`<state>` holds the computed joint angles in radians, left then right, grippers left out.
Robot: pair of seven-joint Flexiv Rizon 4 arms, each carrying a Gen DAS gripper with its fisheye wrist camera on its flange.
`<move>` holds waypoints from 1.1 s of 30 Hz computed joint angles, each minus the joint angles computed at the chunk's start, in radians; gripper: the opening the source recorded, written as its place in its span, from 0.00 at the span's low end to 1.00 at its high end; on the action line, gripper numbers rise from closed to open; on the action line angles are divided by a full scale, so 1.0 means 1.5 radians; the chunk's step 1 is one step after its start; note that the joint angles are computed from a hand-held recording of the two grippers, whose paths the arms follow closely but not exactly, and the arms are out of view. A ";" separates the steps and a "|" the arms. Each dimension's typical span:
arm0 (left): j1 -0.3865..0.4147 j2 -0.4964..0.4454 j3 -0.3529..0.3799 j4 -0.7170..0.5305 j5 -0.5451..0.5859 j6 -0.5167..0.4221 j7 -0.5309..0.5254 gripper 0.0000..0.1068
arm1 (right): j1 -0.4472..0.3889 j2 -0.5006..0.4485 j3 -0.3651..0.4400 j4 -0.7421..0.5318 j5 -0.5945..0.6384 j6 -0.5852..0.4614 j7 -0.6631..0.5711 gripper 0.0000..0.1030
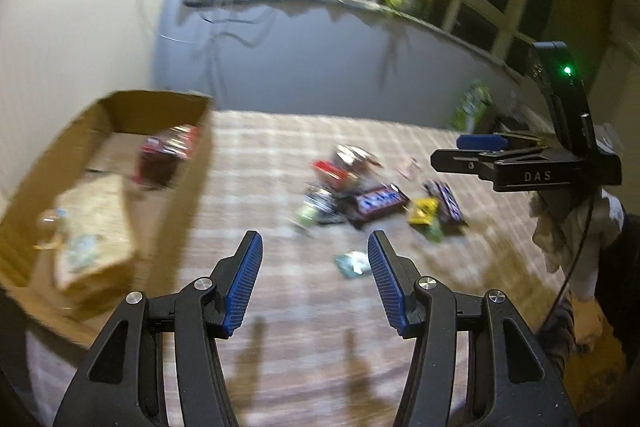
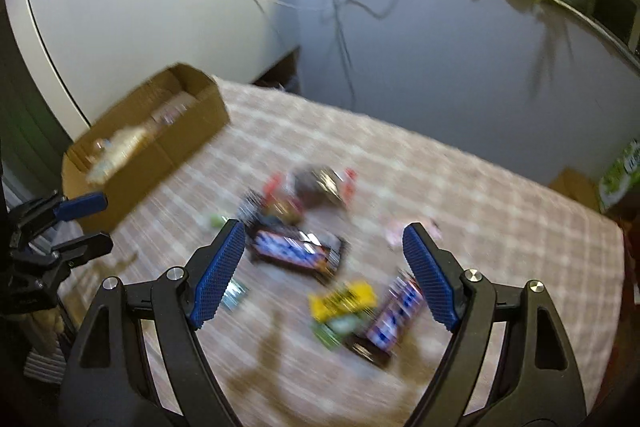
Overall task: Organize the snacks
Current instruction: 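Grasp the blue-and-brown chocolate bar with the right gripper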
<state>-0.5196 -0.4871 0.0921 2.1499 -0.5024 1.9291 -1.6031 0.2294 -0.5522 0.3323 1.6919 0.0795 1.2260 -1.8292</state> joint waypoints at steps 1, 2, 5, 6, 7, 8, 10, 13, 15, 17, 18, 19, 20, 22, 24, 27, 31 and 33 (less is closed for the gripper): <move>0.002 -0.005 -0.005 -0.010 0.004 -0.013 0.006 0.51 | -0.005 0.002 -0.003 0.006 0.000 -0.004 -0.002 0.81; -0.003 -0.012 -0.003 -0.021 0.005 -0.027 0.010 0.51 | -0.007 0.005 -0.009 0.015 -0.002 -0.007 0.000 0.81; 0.010 -0.026 -0.021 -0.042 0.025 -0.053 0.001 0.51 | -0.022 0.005 -0.010 0.030 0.002 -0.013 -0.009 0.81; 0.009 -0.030 -0.019 -0.047 0.030 -0.060 -0.004 0.51 | -0.023 0.004 -0.011 0.033 0.002 -0.013 -0.010 0.81; 0.008 -0.035 -0.017 -0.053 0.035 -0.068 -0.010 0.51 | -0.019 0.003 -0.018 0.039 -0.002 -0.010 -0.006 0.81; 0.010 -0.041 -0.017 -0.060 0.041 -0.077 -0.016 0.51 | -0.015 0.002 -0.027 0.043 -0.007 -0.006 0.003 0.81; 0.009 -0.049 -0.014 -0.071 0.053 -0.092 -0.029 0.51 | -0.017 -0.003 -0.029 0.047 -0.007 -0.008 0.014 0.81; -0.001 -0.060 0.001 -0.089 0.072 -0.117 -0.047 0.51 | -0.023 -0.013 -0.028 0.042 -0.001 -0.010 0.031 0.81; -0.009 -0.067 0.014 -0.101 0.084 -0.132 -0.061 0.51 | -0.033 -0.021 -0.019 0.033 0.009 -0.015 0.036 0.81; -0.009 -0.074 0.020 -0.111 0.096 -0.142 -0.076 0.51 | -0.043 -0.030 -0.010 0.020 0.020 -0.025 0.037 0.81; -0.016 -0.079 0.030 -0.118 0.100 -0.150 -0.085 0.51 | -0.043 -0.032 -0.010 0.018 0.021 -0.027 0.037 0.81; -0.026 -0.084 0.044 -0.126 0.105 -0.156 -0.096 0.51 | -0.040 -0.034 -0.013 0.017 0.019 -0.027 0.039 0.80; -0.047 -0.093 0.071 -0.137 0.108 -0.168 -0.110 0.51 | -0.039 -0.034 -0.016 0.018 0.017 -0.026 0.041 0.78; -0.074 -0.107 0.107 -0.156 0.118 -0.187 -0.133 0.51 | -0.038 -0.036 -0.017 0.015 0.016 -0.029 0.045 0.76; -0.093 -0.118 0.136 -0.171 0.134 -0.201 -0.152 0.51 | -0.037 -0.037 -0.017 0.014 0.016 -0.028 0.049 0.76; -0.141 -0.137 0.199 -0.200 0.162 -0.234 -0.185 0.50 | -0.032 -0.041 -0.020 0.012 0.010 -0.027 0.052 0.70; -0.178 -0.153 0.252 -0.227 0.206 -0.268 -0.217 0.39 | -0.027 -0.049 -0.022 0.003 0.002 -0.042 0.057 0.55; -0.178 -0.155 0.256 -0.233 0.224 -0.271 -0.230 0.38 | -0.021 -0.050 -0.028 0.006 -0.006 -0.042 0.061 0.48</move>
<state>-0.7873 -0.7190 0.4763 1.8008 -0.1659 1.5222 -1.9474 0.1979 -0.6279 0.2899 1.7003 0.0701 1.1633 -1.7378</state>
